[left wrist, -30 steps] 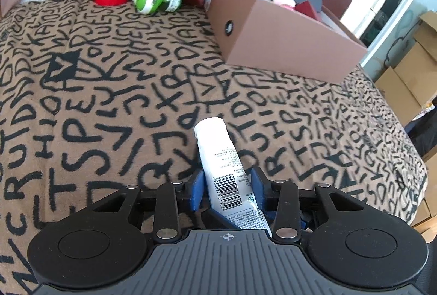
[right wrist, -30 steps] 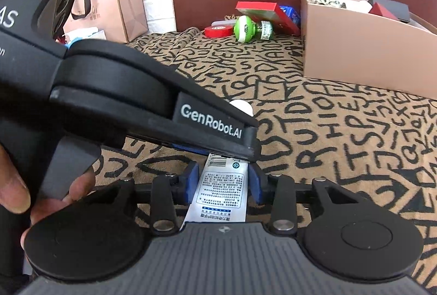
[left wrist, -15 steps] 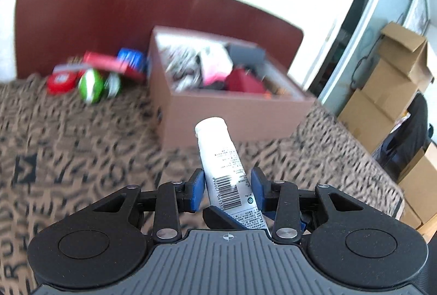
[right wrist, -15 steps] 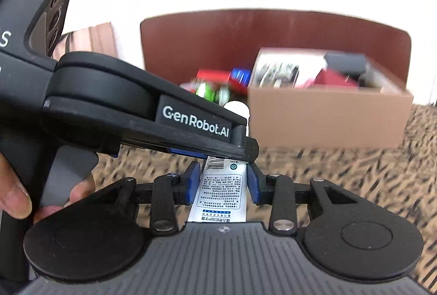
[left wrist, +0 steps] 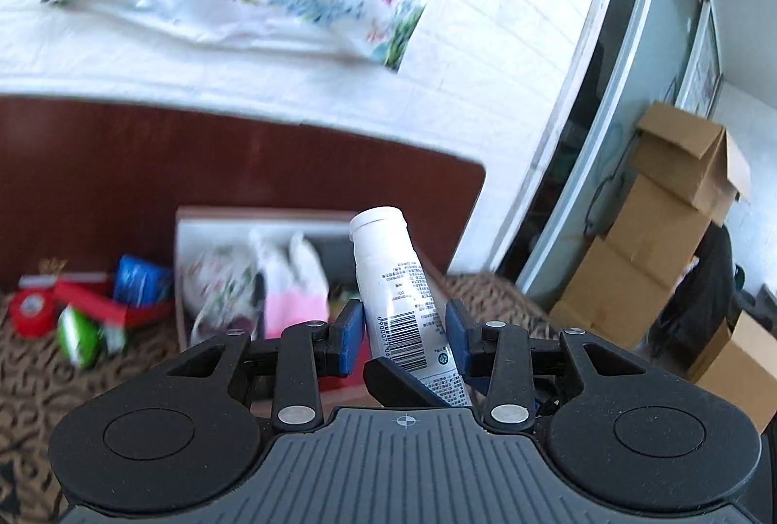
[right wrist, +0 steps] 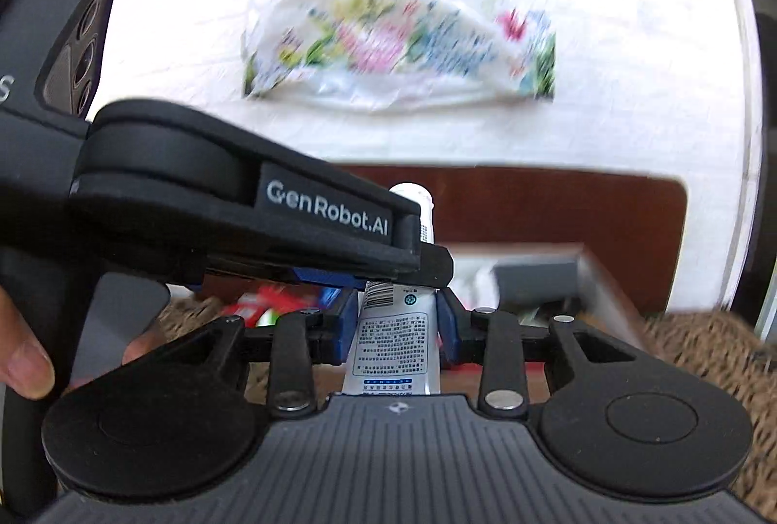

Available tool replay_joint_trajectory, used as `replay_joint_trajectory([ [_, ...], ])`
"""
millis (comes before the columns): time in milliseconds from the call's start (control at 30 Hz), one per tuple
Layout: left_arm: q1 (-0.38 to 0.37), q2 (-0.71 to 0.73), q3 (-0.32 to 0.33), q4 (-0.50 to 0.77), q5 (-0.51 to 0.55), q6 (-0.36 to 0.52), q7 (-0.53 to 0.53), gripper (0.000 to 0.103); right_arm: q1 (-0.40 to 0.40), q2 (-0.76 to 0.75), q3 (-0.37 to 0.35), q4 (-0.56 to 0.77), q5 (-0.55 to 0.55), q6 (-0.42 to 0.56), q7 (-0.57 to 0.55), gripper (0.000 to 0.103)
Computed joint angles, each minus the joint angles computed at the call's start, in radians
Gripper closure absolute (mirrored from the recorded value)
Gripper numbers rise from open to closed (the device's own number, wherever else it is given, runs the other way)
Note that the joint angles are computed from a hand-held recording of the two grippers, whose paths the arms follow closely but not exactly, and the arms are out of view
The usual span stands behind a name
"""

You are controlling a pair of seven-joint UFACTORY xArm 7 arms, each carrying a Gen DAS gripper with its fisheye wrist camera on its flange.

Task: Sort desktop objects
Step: 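Carry the white tube over the box and lower it in, then open the left gripper to release the white tube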

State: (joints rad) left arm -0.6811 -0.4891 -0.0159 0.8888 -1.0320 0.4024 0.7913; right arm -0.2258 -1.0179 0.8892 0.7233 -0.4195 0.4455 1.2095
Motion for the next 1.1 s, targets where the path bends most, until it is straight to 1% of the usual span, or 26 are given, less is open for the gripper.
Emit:
replay_joint_trajectory([
  [100, -0.014, 0.085, -0.017, 0.084, -0.021, -0.039, 0.011, 0.065, -0.042, -0.004, -0.041, -0.022, -0.032, -0.07, -0.016, 0.064],
  [167, -0.011, 0.145, -0.025, 0.142, -0.038, -0.041, 0.012, 0.065, -0.08, 0.008, -0.066, -0.037, -0.046, -0.136, -0.029, 0.064],
  [233, -0.002, 0.201, -0.028, 0.19, -0.08, -0.032, 0.039, 0.065, -0.118, 0.026, -0.083, -0.053, -0.056, -0.201, -0.048, 0.064],
  [367, 0.031, 0.301, -0.059, 0.267, -0.142, -0.033, 0.09, 0.066, -0.193, 0.064, -0.09, -0.068, -0.053, -0.298, -0.087, 0.066],
  [500, 0.083, 0.388, -0.101, 0.325, -0.145, -0.033, 0.093, 0.065, -0.252, 0.12, -0.085, -0.088, -0.016, -0.397, -0.117, 0.067],
  [567, 0.112, 0.425, -0.118, 0.348, -0.14, -0.03, 0.09, 0.064, -0.273, 0.156, -0.076, -0.094, 0.013, -0.44, -0.128, 0.068],
  [633, 0.143, 0.462, -0.137, 0.372, -0.114, -0.029, 0.076, 0.064, -0.303, 0.188, -0.052, -0.087, 0.039, -0.471, -0.139, 0.068],
  [767, 0.201, 0.544, -0.173, 0.43, -0.036, -0.035, 0.025, 0.061, -0.395, 0.266, 0.024, -0.049, 0.092, -0.529, -0.155, 0.07],
  [867, 0.24, 0.586, -0.199, 0.465, 0.015, -0.024, -0.019, 0.059, -0.442, 0.314, 0.072, -0.025, 0.13, -0.561, -0.172, 0.072],
  [900, 0.252, 0.595, -0.207, 0.473, 0.026, -0.014, -0.028, 0.054, -0.458, 0.325, 0.088, -0.016, 0.139, -0.562, -0.181, 0.072],
  [933, 0.265, 0.602, -0.214, 0.48, 0.029, 0.001, -0.027, 0.04, -0.475, 0.339, 0.102, -0.002, 0.141, -0.559, -0.196, 0.071],
  [967, 0.278, 0.6, -0.221, 0.48, 0.026, 0.023, -0.017, 0.032, -0.48, 0.351, 0.11, 0.007, 0.139, -0.553, -0.216, 0.065],
  [1000, 0.289, 0.594, -0.225, 0.474, 0.021, 0.037, -0.001, 0.014, -0.479, 0.362, 0.113, 0.016, 0.133, -0.539, -0.239, 0.043],
  [1033, 0.295, 0.58, -0.232, 0.459, -0.006, 0.031, 0.031, 0.002, -0.493, 0.344, 0.129, 0.023, 0.132, -0.515, -0.248, 0.04],
  [1067, 0.299, 0.561, -0.239, 0.437, -0.062, 0.006, 0.092, 0.0, -0.519, 0.29, 0.152, 0.028, 0.136, -0.472, -0.239, 0.03],
  [1100, 0.296, 0.54, -0.244, 0.413, -0.126, -0.032, 0.16, 0.0, -0.533, 0.248, 0.163, 0.028, 0.13, -0.439, -0.235, 0.022],
])
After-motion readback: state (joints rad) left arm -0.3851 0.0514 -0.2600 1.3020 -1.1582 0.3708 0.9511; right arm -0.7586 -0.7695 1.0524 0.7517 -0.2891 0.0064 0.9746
